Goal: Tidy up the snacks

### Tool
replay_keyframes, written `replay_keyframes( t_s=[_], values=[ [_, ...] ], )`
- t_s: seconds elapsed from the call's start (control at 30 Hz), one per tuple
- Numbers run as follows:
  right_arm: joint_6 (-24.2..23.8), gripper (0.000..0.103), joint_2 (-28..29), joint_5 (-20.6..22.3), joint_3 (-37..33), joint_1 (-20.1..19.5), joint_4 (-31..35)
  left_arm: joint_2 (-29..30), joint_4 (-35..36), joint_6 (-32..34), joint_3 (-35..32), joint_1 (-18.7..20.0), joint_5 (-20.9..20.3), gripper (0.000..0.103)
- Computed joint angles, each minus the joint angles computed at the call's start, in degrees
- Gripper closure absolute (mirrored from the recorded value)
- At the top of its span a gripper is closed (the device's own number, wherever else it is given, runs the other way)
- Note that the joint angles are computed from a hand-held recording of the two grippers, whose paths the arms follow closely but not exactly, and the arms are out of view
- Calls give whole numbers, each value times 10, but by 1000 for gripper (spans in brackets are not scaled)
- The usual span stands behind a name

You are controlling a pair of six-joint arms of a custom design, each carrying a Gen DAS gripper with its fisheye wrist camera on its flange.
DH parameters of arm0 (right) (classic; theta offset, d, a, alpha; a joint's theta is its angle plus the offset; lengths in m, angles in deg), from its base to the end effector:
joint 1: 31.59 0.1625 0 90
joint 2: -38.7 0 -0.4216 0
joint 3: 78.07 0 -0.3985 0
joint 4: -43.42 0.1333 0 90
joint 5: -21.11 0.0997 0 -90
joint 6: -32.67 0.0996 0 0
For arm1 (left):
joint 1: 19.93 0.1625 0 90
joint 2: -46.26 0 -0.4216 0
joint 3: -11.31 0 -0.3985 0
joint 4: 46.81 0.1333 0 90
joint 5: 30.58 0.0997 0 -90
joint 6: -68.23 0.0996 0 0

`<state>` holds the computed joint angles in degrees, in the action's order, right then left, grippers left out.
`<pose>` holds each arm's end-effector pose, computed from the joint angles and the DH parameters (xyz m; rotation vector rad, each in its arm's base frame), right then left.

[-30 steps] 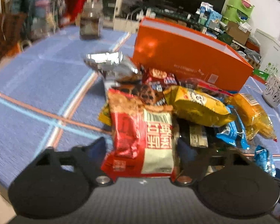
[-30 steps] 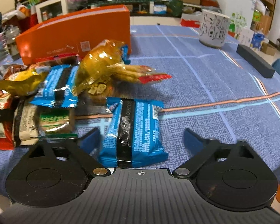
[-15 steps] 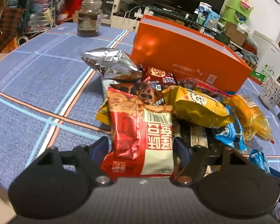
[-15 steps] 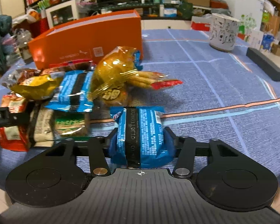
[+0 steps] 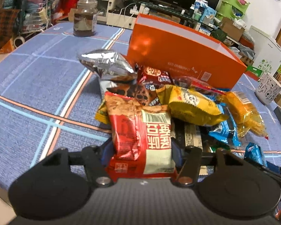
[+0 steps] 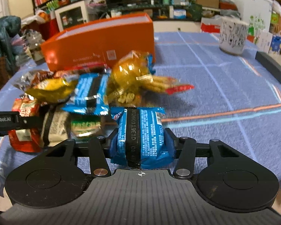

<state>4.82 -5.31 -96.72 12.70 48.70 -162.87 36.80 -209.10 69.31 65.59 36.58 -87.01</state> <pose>-0.0314 -0.6983 0.2277 -0.0250 -2.0804 1.1839 -0.2983 -0.7922 -0.0767 0.5876 2.5312 -0.8264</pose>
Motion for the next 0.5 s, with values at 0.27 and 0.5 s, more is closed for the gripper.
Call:
replay_keyframes(
  t_s=[0.27, 0.5],
  values=[
    [-9, 66, -6, 12, 10, 3, -17, -21, -32, 13, 31, -3, -3, 45],
    [-33, 66, -3, 11, 13, 10, -35, -37, -72, 35, 57, -7, -1, 46]
  ],
)
